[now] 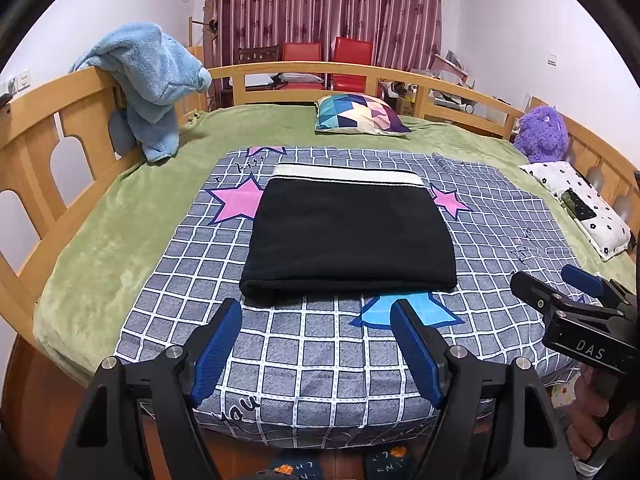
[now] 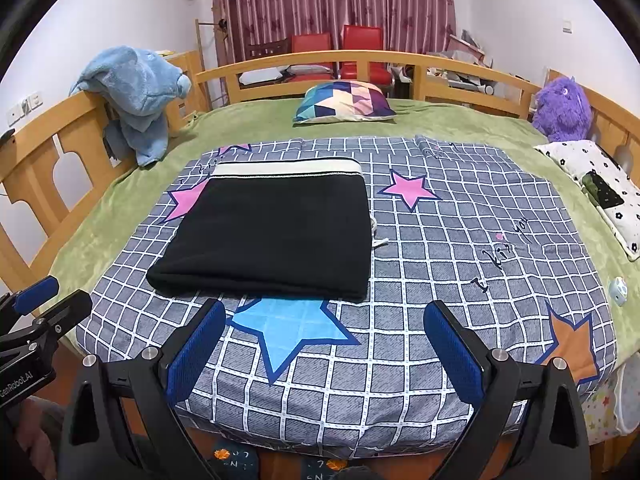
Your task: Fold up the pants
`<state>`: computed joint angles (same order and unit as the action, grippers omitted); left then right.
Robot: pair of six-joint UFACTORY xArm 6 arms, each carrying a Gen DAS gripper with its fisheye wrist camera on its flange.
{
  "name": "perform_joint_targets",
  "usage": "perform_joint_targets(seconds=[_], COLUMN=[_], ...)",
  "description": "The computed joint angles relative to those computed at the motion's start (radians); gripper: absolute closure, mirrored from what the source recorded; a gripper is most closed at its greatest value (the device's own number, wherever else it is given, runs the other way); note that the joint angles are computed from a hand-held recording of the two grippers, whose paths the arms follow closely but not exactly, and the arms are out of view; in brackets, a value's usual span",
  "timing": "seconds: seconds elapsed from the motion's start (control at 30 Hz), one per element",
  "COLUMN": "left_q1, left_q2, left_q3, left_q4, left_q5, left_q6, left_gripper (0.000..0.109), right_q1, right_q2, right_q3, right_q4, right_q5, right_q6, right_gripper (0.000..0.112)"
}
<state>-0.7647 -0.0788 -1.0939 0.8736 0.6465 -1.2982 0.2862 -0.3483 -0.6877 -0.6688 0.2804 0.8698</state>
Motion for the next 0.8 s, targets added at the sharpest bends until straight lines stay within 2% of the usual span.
perform_joint_targets(seconds=[0.8], left_q1=[0.006], left_q2=[-0.017], left_q3=[0.014], left_q4=[-0.003], left_q5=[-0.002], left_q6=[0.003], left_gripper=[0.033], right_q1=[0.009], right_q2=[-0.002], right_q3=[-0.003], right_q4=[-0.018], right_q5=[0.009], right_q6=[0.014], right_gripper=[0.014])
